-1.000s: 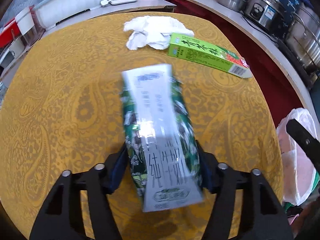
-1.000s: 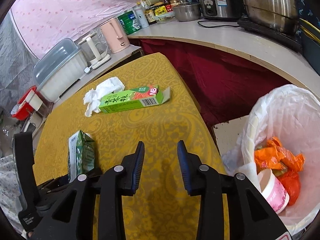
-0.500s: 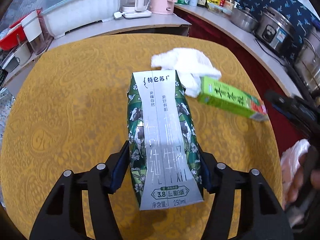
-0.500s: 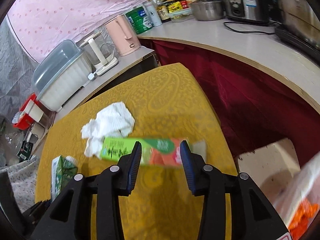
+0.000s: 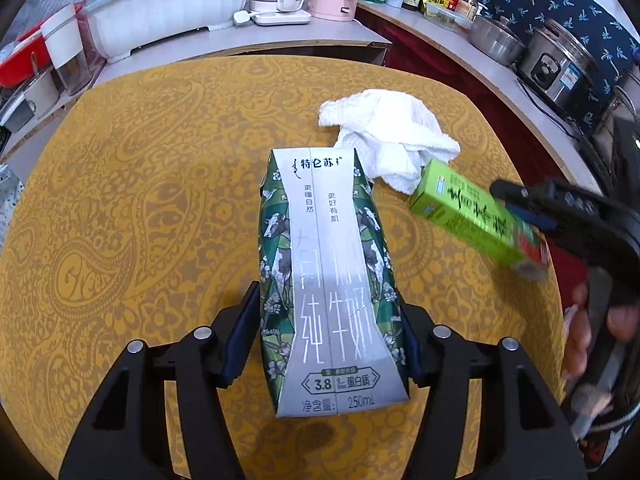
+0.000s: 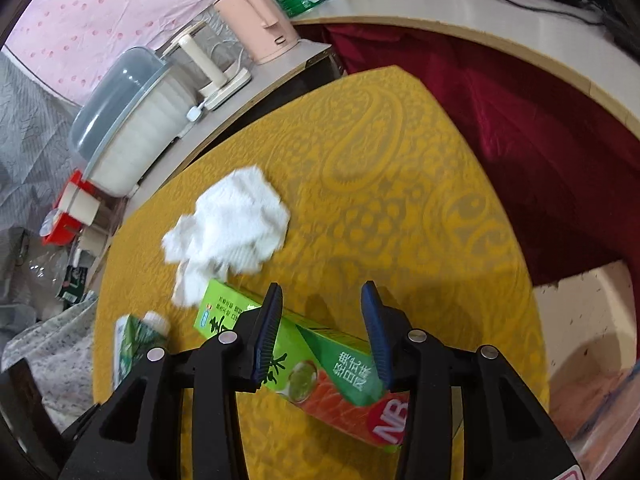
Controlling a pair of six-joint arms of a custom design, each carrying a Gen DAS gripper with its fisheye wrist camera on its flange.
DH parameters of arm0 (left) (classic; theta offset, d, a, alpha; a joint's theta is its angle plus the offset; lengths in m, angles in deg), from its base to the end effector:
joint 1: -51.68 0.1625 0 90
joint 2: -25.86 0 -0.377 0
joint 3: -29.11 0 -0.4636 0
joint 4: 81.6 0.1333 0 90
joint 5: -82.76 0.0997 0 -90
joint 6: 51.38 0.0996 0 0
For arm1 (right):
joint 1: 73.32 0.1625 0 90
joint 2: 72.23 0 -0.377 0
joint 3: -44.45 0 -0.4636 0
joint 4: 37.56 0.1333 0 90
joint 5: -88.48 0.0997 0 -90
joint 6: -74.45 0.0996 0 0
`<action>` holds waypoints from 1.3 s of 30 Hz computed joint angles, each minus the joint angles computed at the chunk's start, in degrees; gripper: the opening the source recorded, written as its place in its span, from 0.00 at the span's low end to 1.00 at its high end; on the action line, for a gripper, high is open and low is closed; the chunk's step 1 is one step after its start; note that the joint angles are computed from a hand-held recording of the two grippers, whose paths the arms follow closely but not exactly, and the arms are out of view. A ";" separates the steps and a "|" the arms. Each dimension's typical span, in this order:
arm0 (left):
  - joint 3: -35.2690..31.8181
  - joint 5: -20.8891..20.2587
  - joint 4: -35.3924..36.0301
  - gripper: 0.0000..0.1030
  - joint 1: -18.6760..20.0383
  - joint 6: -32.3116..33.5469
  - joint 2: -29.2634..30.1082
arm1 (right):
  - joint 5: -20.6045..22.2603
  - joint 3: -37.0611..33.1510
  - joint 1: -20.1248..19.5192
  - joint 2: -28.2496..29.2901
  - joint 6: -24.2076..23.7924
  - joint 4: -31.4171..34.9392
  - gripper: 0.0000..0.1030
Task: Collect trash
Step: 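Grasp the green NB wasabi box with the right tool while the left tool holds the carton, then carry the milk carton and green box over the trash bin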
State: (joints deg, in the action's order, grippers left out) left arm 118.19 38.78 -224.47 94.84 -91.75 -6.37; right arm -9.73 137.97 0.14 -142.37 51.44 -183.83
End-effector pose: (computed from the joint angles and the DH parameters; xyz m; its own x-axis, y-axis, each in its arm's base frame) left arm -0.3464 -0.6058 -0.1005 -0.8055 -0.0301 -0.5919 0.2703 0.8701 -0.4121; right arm -0.0825 -0.6962 0.3045 -0.9464 0.0131 0.3226 -0.1422 0.8801 -0.4529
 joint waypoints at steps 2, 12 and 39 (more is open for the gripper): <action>1.02 -0.47 -0.16 0.55 -0.56 -0.36 -0.37 | 0.73 3.52 -0.53 -2.86 -0.40 0.31 0.41; 7.13 -3.26 -0.02 0.55 -3.84 -2.13 -2.88 | 2.00 23.61 -2.51 -18.28 -4.01 -3.48 0.55; 15.07 -1.90 0.76 0.55 -5.35 -7.27 -9.37 | -9.36 30.97 2.09 -17.55 -5.95 -21.45 0.44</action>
